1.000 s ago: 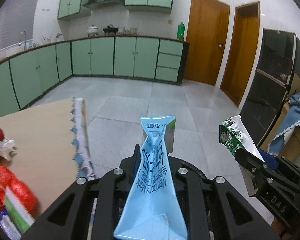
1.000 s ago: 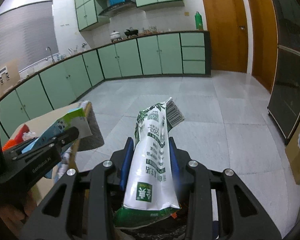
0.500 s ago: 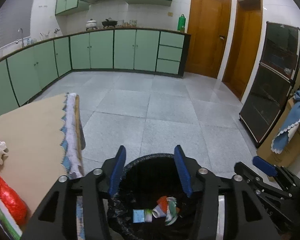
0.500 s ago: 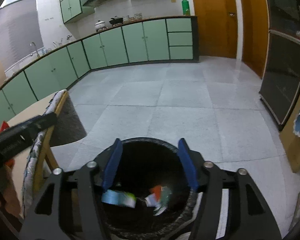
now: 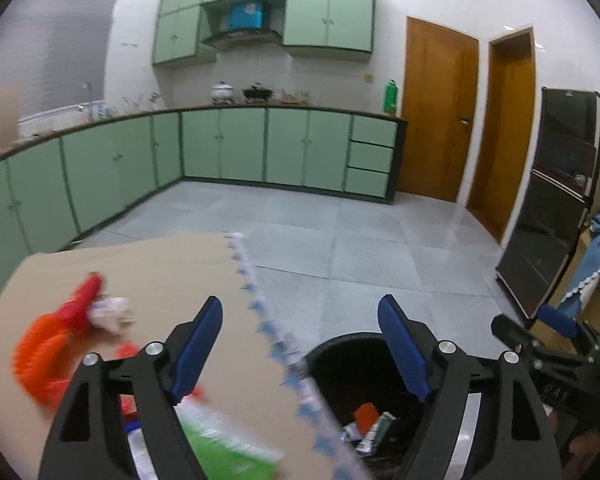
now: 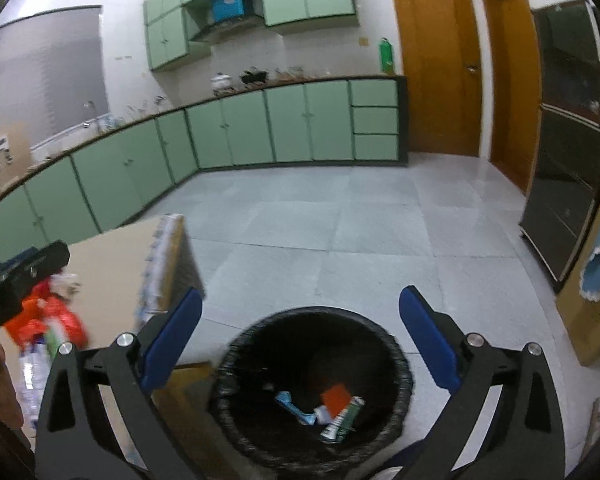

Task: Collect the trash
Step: 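Move both open tools back over the remaining trash on the table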

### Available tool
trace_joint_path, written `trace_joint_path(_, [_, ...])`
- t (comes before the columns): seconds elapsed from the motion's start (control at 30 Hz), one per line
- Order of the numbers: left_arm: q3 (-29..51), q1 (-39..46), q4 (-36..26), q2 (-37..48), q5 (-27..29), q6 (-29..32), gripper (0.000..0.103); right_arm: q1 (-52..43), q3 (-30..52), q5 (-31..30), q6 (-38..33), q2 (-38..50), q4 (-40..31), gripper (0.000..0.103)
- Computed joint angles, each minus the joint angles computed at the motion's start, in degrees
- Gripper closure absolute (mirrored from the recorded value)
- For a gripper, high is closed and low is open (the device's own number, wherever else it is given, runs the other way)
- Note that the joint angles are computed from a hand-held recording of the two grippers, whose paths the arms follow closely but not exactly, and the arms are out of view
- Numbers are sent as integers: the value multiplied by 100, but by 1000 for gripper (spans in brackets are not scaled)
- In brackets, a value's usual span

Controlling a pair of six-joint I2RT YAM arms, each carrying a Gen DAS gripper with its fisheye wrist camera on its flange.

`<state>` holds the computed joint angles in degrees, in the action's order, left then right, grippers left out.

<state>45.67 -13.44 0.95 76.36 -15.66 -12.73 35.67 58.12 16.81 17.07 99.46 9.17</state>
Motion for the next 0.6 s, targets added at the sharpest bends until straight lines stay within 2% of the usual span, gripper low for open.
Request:
trace_joint_path(0.13, [-678,422,-474,-1092,31,88,24,532,70,71,141,-99,-31,7])
trace_joint_path(0.3, [-1355,1391,-1333,-2473,295,489,24,1275,184,306,279,-13,25,7])
trace_joint_path(0.5, [-2003,3088,-2263,-3874,1107,1224,25,2119,440,505,492,346,175,7])
trace_joint_path(0.6, [-2266,4081,-2550,-4295,1739,1660,25,2453,734,487,565,619,123,7])
